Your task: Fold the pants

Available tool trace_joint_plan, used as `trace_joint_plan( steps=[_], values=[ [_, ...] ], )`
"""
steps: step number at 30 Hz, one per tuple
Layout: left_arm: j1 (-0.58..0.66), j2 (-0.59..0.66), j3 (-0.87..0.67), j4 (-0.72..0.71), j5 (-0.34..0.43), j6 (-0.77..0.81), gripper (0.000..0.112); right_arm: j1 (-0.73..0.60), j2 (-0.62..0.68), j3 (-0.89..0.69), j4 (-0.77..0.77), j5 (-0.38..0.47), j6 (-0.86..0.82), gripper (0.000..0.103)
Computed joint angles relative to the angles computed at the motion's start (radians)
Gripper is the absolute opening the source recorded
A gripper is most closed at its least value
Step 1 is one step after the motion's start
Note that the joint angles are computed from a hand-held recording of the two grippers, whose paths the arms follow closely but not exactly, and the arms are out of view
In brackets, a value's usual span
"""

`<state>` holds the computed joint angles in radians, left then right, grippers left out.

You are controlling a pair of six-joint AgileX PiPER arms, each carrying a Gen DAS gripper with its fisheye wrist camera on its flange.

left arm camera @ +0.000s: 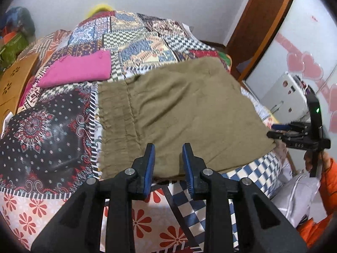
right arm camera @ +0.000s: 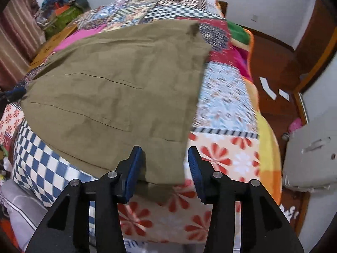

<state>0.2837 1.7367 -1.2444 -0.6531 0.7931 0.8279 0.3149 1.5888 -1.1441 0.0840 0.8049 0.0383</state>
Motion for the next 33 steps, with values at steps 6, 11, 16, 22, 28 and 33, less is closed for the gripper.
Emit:
trace_joint_plan(
  steps=[6, 11, 16, 22, 28, 33],
  values=[
    [0.007, 0.017, -0.098, 0.079, -0.107, -0.111, 0.064, -0.073, -0.005, -0.078, 0.023, 0.026, 0.002, 0.043],
    [0.018, 0.165, -0.309, 0.159, -0.074, -0.275, 0.064, -0.081, 0.057, -0.212, 0.001, 0.008, 0.011, 0.043],
    [0.012, 0.314, -0.493, 0.207, -0.02, -0.374, 0.064, -0.084, 0.181, -0.374, -0.01, -0.007, 0.003, 0.044],
    [-0.016, 0.491, -0.713, 0.27, 0.08, -0.468, 0.064, -0.108, 0.364, -0.606, 0.027, 0.041, -0.02, 0.044],
    [-0.021, 0.653, -0.919, 0.244, 0.217, -0.486, 0.064, -0.137, 0.595, -0.904, 0.091, 0.157, -0.041, 0.044],
    [-0.024, 0.754, -1.051, 0.223, 0.31, -0.494, 0.064, -0.135, 0.814, -1.234, 0.075, 0.315, -0.036, 0.044]
  ],
)
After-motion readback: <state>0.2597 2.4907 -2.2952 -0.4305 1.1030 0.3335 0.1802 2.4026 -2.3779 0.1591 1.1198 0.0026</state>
